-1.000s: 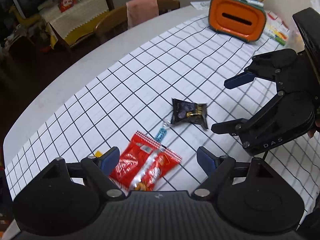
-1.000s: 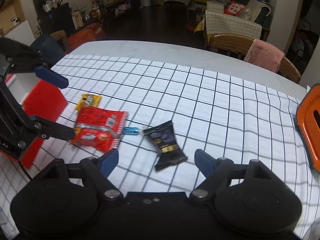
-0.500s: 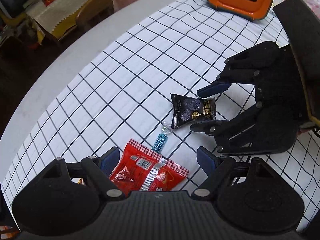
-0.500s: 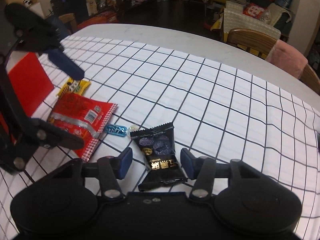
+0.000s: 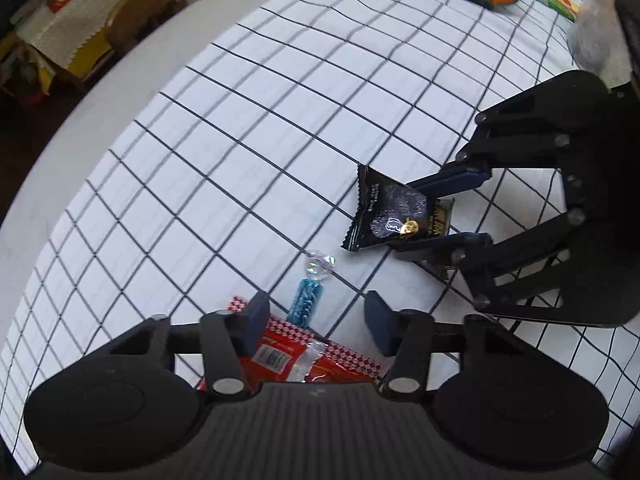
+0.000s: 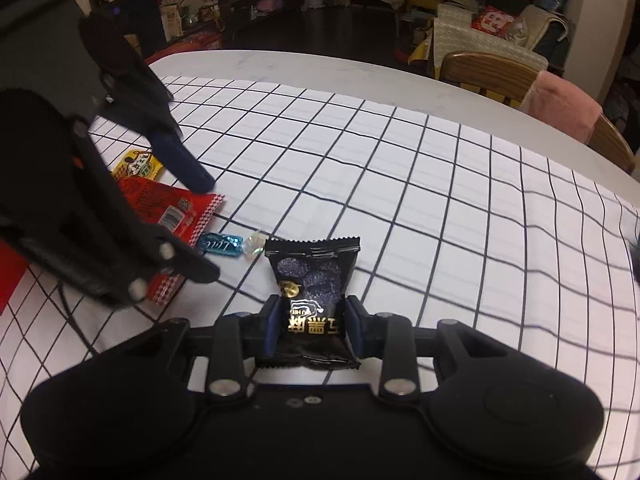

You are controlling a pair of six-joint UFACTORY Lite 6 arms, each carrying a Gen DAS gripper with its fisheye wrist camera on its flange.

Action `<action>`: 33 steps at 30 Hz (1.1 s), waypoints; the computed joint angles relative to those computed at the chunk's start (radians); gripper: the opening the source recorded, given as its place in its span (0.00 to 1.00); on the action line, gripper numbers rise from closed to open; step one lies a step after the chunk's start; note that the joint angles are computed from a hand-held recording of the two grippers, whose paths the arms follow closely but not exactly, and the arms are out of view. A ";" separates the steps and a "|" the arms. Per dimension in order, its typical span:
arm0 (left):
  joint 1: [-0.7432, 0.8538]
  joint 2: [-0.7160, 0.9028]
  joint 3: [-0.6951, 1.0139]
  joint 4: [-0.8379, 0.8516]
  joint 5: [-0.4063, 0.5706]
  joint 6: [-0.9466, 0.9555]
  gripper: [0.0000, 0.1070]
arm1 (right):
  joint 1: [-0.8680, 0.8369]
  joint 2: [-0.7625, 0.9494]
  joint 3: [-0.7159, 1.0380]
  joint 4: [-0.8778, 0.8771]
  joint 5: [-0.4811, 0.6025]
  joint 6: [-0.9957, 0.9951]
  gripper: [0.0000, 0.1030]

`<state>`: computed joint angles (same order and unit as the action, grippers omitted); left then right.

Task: Organize snacks
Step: 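Grasp the dark chocolate packet with the right tool, then grasp the blue candy stick with left tool while right tool holds the chocolate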

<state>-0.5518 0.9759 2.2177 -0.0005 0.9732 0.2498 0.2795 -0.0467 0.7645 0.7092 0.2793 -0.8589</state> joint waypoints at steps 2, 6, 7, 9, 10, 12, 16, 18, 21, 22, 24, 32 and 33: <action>0.001 0.016 0.008 -0.004 0.007 0.005 0.37 | -0.009 -0.030 -0.025 0.029 0.012 -0.023 0.32; 0.003 0.023 -0.001 0.006 -0.007 -0.007 0.31 | -0.019 -0.060 -0.049 0.035 0.023 -0.014 0.32; 0.008 0.029 0.009 -0.003 -0.005 -0.011 0.27 | -0.020 -0.066 -0.054 0.032 0.024 -0.008 0.32; 0.015 0.044 0.027 -0.015 -0.002 -0.027 0.24 | -0.023 -0.078 -0.065 0.049 0.027 -0.017 0.32; 0.014 0.040 0.014 -0.012 -0.013 -0.031 0.22 | -0.024 -0.084 -0.069 0.052 0.031 -0.017 0.32; 0.009 0.013 -0.043 0.000 -0.051 -0.036 0.17 | -0.022 -0.099 -0.080 0.042 0.031 -0.002 0.32; -0.006 -0.029 -0.113 0.021 -0.088 -0.059 0.12 | -0.012 -0.127 -0.096 0.008 0.023 0.055 0.31; -0.010 -0.024 -0.099 0.018 -0.079 -0.073 0.12 | -0.011 -0.147 -0.104 -0.016 0.023 0.089 0.31; -0.020 -0.070 -0.167 0.016 -0.110 -0.107 0.12 | -0.011 -0.195 -0.125 -0.079 0.030 0.174 0.31; -0.022 -0.089 -0.189 0.012 -0.118 -0.114 0.12 | -0.015 -0.220 -0.133 -0.109 0.040 0.212 0.31; -0.030 -0.132 -0.239 0.012 -0.133 -0.131 0.12 | -0.026 -0.269 -0.149 -0.155 0.064 0.271 0.31; -0.039 -0.323 -0.427 -0.022 -0.192 -0.172 0.11 | -0.031 -0.489 -0.181 -0.367 0.196 0.532 0.31; -0.038 -0.343 -0.444 -0.023 -0.198 -0.175 0.09 | -0.025 -0.515 -0.181 -0.395 0.212 0.567 0.31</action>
<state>-0.5898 0.6332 1.7742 -0.0236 0.7753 0.0744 0.2546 -0.5621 0.5840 0.3145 0.4908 -0.2923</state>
